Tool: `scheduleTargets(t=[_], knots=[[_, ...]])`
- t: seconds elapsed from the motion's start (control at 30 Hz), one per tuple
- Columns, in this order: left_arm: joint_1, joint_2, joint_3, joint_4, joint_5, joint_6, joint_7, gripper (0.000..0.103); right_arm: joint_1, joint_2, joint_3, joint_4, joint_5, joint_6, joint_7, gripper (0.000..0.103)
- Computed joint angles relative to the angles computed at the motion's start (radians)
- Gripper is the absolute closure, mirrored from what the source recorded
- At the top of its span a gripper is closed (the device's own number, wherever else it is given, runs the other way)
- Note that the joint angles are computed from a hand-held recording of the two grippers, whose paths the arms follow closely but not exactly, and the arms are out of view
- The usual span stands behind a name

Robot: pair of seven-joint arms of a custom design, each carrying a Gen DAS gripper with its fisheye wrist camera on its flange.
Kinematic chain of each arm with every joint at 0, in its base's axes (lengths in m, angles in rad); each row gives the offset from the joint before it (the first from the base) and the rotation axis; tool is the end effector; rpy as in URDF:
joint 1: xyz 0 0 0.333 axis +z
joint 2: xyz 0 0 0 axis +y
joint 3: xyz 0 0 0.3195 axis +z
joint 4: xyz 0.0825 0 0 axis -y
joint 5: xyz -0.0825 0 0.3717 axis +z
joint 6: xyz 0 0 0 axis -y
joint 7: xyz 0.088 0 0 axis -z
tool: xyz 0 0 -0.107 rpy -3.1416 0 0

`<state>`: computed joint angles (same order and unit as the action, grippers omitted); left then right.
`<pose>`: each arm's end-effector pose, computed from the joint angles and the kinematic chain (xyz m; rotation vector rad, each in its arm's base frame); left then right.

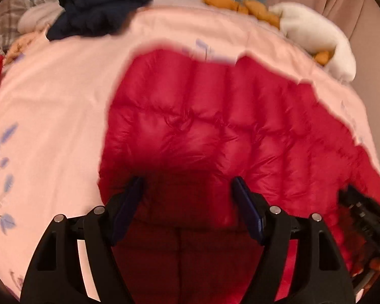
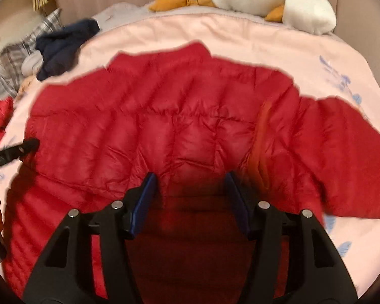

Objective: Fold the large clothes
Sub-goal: 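Fold the held sleeve across the jacket body with the left tool and release, then move the right tool to the other sleeve cuff and grasp it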

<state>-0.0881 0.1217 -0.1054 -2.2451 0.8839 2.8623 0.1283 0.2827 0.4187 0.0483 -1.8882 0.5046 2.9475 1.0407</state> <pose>0.5352 -0.1474 0.3668 -2.2544 1.4063 -0.6448 0.6403 0.1829 0.3633 -2.0850 1.4036 -0.4035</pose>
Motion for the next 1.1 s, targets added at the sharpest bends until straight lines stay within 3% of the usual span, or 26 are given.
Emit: scheduleTargets(t=[0.1,0.2,0.3,0.37,0.43,0.6,0.8,0.93,1.1], knots=[[-0.005,-0.014,0.009,-0.011,0.064,0.010,-0.052,0.028,0.057,0.004,-0.065,0.019,-0.074,-0.029,0.076,0.044],[0.010,-0.075,0.002,-0.071,0.047,0.049,-0.058,0.027,0.020,-0.018,-0.024,0.015,-0.037,-0.053,0.082,0.038],[0.020,-0.157,-0.013,-0.150,0.074,0.114,-0.093,0.022,-0.135,-0.079,0.140,-0.046,0.231,-0.030,-0.105,0.025],[0.019,-0.215,-0.029,-0.205,0.046,0.126,-0.071,0.014,-0.188,-0.127,0.182,-0.093,0.399,-0.016,-0.211,0.023],[0.015,-0.279,-0.048,-0.268,0.015,0.140,-0.054,0.013,-0.221,-0.175,0.186,-0.137,0.534,-0.025,-0.274,0.023],[-0.023,-0.391,-0.061,-0.394,-0.113,0.188,0.016,0.013,-0.221,-0.280,0.115,-0.239,0.669,-0.030,-0.303,0.016],[-0.051,-0.502,-0.124,-0.508,-0.202,0.206,0.018,0.013,-0.175,-0.352,-0.011,-0.371,0.544,0.050,-0.112,0.012],[-0.057,-0.541,-0.164,-0.533,-0.210,0.185,0.010,0.013,-0.197,-0.375,-0.046,-0.399,0.644,0.014,-0.137,0.011],[-0.065,-0.559,-0.172,-0.553,-0.215,0.218,0.017,0.013,-0.224,-0.360,-0.071,-0.397,0.688,-0.055,-0.111,0.011]])
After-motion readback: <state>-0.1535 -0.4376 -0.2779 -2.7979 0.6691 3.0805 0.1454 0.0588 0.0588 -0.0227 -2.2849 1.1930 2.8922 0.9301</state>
